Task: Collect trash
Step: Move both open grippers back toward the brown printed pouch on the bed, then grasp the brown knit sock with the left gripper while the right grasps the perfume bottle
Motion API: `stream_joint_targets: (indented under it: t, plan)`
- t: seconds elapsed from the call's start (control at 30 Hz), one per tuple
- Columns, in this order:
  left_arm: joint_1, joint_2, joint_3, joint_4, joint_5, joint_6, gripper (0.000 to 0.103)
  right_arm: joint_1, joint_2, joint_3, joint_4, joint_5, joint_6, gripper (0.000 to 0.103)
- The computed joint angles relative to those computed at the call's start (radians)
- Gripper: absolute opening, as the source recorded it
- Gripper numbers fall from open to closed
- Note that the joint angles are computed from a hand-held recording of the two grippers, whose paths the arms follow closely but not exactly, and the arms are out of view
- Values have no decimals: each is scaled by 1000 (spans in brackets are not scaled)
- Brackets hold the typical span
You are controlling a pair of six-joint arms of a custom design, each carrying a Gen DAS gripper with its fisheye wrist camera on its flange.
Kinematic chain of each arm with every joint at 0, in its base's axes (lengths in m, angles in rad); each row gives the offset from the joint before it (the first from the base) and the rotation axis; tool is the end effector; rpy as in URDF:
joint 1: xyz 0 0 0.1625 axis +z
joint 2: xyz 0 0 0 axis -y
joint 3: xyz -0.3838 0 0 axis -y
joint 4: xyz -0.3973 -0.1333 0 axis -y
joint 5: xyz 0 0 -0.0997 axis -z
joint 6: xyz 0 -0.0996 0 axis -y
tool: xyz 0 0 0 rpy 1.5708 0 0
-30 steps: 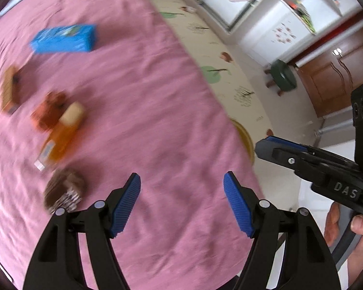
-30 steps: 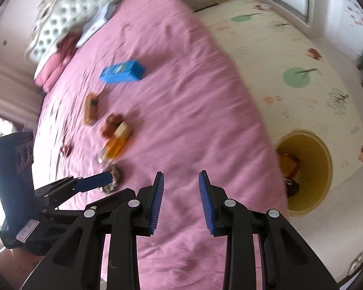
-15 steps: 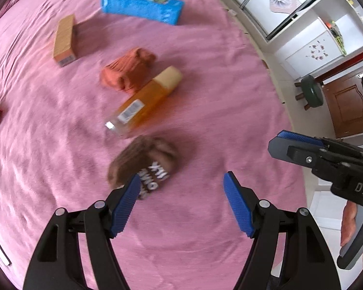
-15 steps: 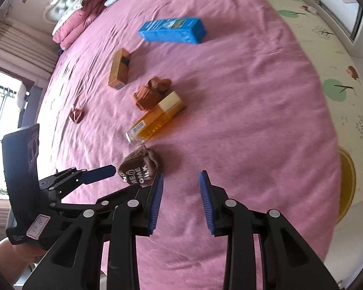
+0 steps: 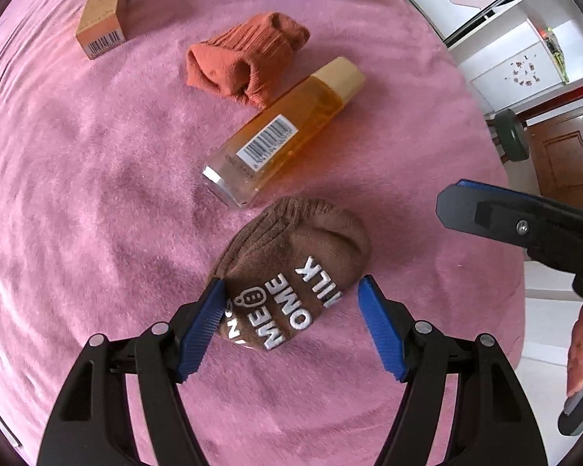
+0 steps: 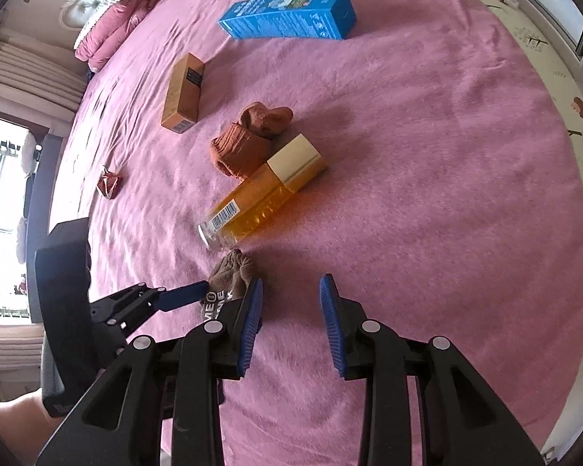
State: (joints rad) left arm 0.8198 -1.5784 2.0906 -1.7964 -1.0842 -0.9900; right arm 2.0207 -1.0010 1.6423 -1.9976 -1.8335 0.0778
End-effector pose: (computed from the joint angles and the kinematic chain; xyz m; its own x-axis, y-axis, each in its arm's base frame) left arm -0.1511 -0.4255 0.2389 -0.8523 -0.2022 -0.4824 -0.1057 0.9698 -0.2199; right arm 0.3587 -0.4957 0.1328 -0.8760 -0.3999 0.2695 -0.3579 0.9137 0.1925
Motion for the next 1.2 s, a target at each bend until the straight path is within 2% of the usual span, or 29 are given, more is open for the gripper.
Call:
stream_joint_targets:
  t: [0.13,0.17,0.27,0.4,0.5,0.67,0.93,1.1,1.2]
  plan:
    - [-9,-2,0,49,34,-28,46,5,32,-16,-10,4,4,32]
    - [-16,-11,1,69,39,-47,35,5,39,-20,-9,6,6,32]
    - [-3,-68,21,71,29,-55,19,10,67,-39,-10,10,15,34]
    - [-4,-139,46,42,8,-62,15,15,105,-66,-14,19,31,35]
    - [-13,-178,48,41,9,-72,12,18,133,-89,-18,25,61,41]
    - [-9,-254,49,62,30,-118,11,16,182,-131,-12,38,151,42]
    - [18,-316,35,101,63,-127,11,31,254,-200,14,-11,310,54]
    - [40,-324,18,110,66,-124,11,39,311,-261,73,-59,395,53]
    - [50,-309,10,103,61,-116,11,49,334,-291,112,-94,390,48]
